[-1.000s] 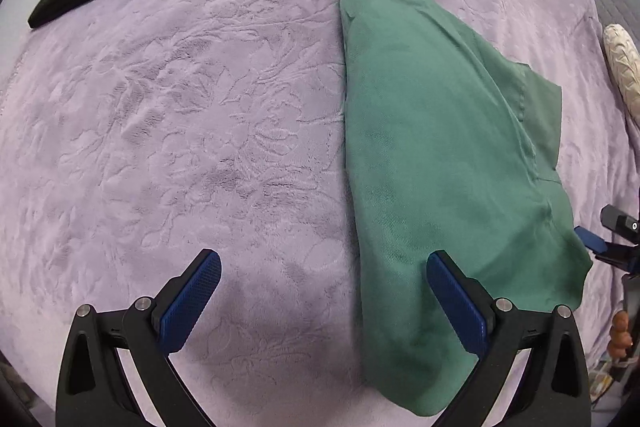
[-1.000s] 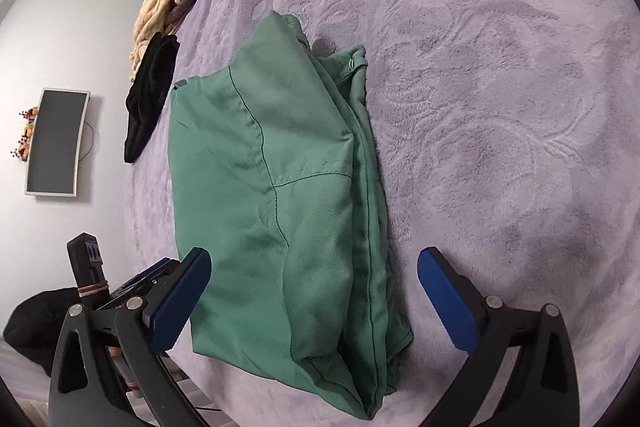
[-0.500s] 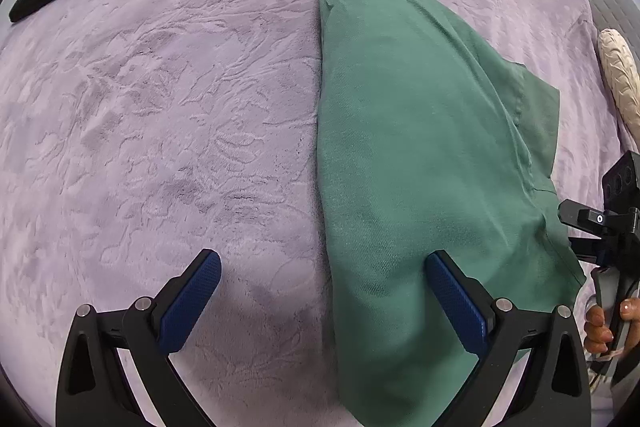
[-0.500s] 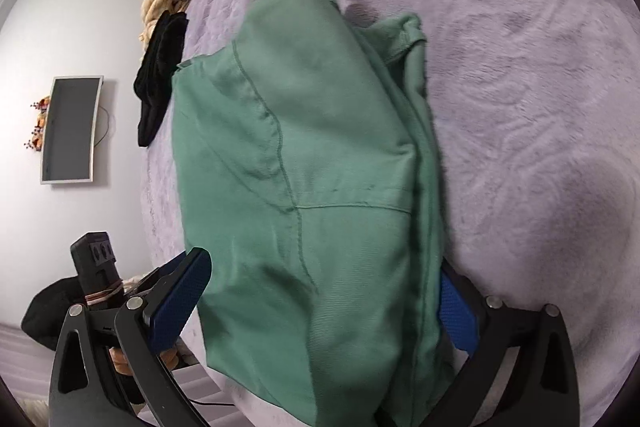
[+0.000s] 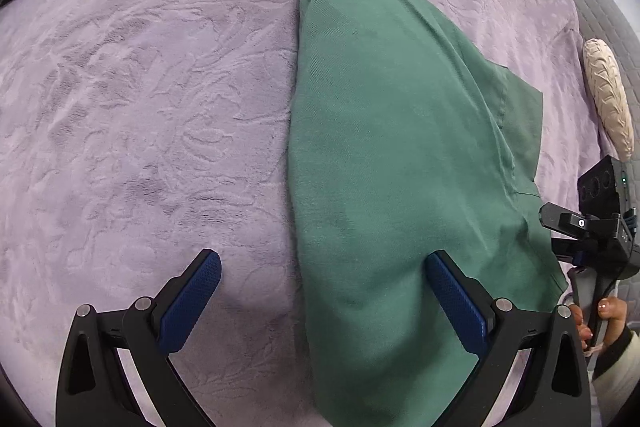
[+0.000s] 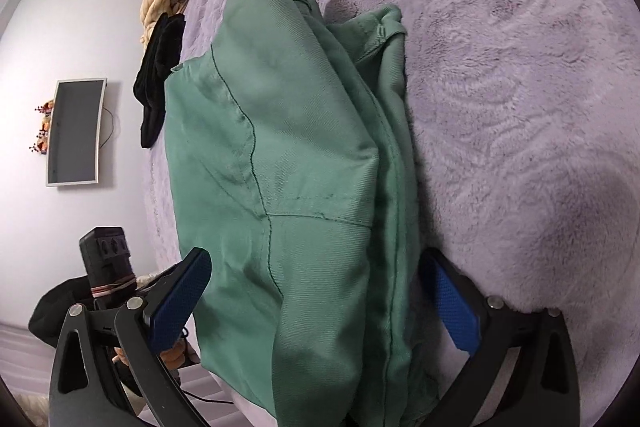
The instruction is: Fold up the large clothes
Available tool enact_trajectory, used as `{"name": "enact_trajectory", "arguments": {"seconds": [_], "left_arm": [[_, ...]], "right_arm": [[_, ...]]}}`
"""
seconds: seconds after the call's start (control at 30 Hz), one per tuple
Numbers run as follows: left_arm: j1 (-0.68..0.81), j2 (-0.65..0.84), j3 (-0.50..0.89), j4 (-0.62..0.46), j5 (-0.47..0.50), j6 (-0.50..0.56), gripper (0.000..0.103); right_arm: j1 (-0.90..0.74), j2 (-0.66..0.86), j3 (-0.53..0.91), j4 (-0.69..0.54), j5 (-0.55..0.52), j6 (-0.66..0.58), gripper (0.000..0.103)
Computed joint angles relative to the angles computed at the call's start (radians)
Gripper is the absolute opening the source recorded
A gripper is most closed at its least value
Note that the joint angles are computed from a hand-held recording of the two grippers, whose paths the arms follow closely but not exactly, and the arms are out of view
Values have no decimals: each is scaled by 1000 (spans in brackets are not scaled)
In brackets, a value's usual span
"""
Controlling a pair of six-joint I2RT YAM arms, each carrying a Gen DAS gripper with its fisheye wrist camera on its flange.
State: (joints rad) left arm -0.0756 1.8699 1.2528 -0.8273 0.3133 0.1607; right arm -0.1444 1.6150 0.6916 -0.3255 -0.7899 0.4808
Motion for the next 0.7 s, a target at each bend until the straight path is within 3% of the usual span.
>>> {"name": "enact_trajectory", "arguments": {"seconds": [0.1,0.23,0.37,0.4,0.43,0.47,0.53,0.6,0.7], "left_arm": [[-11,67,26,-1,55,-12,103],[-45,114,37,32,76,-27,103],[-66,127,56,19,63,-29,103],[-69,120,54,17,60,-26,100],[-70,103,43,23,68,-16,94],[-74,92,41,19,90,-4,78],[-86,46,15,32,69,-1,70],[-83,19,7,24,81,4,57],[-62,-19,13,-15,118,29,47]], "right_arm": [[3,1,-21,80,-67,28,103],[17,55,-28,149,-63,72,103],[0,43,-78,245,-65,206,100],[1,35,-75,224,-49,208,84],[3,33,-60,170,-23,185,53],[6,33,-51,131,-2,167,43],[-19,-2,-102,186,-53,200,30],[-24,-66,-142,232,-90,239,26],[8,-172,-171,269,-117,313,26]]}}
